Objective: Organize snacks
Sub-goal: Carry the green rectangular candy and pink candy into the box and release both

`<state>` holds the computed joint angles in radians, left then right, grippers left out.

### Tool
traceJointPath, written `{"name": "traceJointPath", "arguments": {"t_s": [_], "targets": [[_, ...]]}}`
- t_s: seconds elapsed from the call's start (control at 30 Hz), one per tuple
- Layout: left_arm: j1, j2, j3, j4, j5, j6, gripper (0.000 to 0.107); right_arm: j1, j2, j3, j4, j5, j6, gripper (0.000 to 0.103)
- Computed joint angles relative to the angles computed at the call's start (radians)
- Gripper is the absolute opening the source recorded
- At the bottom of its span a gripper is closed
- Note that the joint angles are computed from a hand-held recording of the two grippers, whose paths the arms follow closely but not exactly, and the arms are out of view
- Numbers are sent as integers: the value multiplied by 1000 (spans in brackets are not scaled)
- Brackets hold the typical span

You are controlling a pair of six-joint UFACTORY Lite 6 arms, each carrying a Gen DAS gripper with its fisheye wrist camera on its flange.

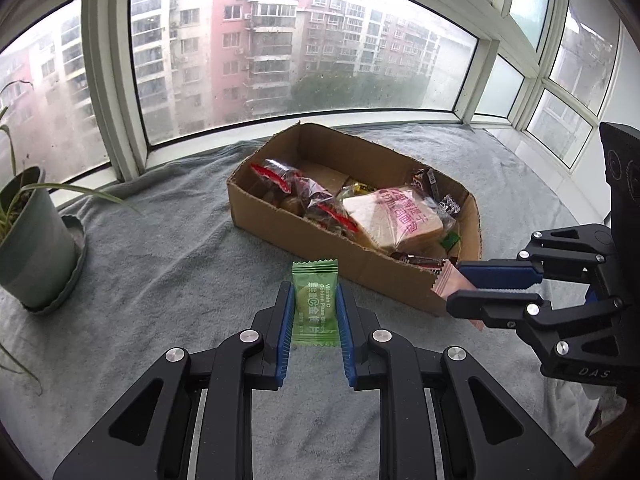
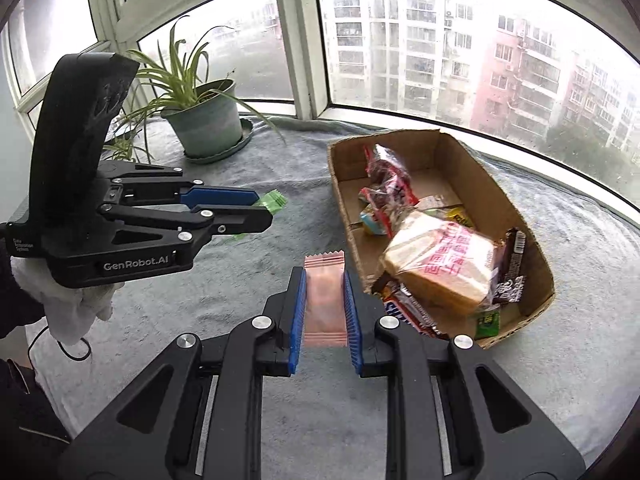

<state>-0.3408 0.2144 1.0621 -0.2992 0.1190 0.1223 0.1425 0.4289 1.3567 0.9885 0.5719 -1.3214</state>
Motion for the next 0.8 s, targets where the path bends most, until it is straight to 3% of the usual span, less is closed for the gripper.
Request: {"name": "traceJointPath", "arguments": {"t_s": [0.37, 0.57, 0.8], "targets": [[-33, 137, 208, 70, 36, -73, 19, -65, 128, 214, -79, 4, 105, 19], [-19, 227, 337, -23, 69, -5, 19, -103, 215, 349, -103, 16, 180, 19], [-13, 337, 482, -2, 99, -47, 19, -125, 337, 526, -143, 37, 284, 19]]}}
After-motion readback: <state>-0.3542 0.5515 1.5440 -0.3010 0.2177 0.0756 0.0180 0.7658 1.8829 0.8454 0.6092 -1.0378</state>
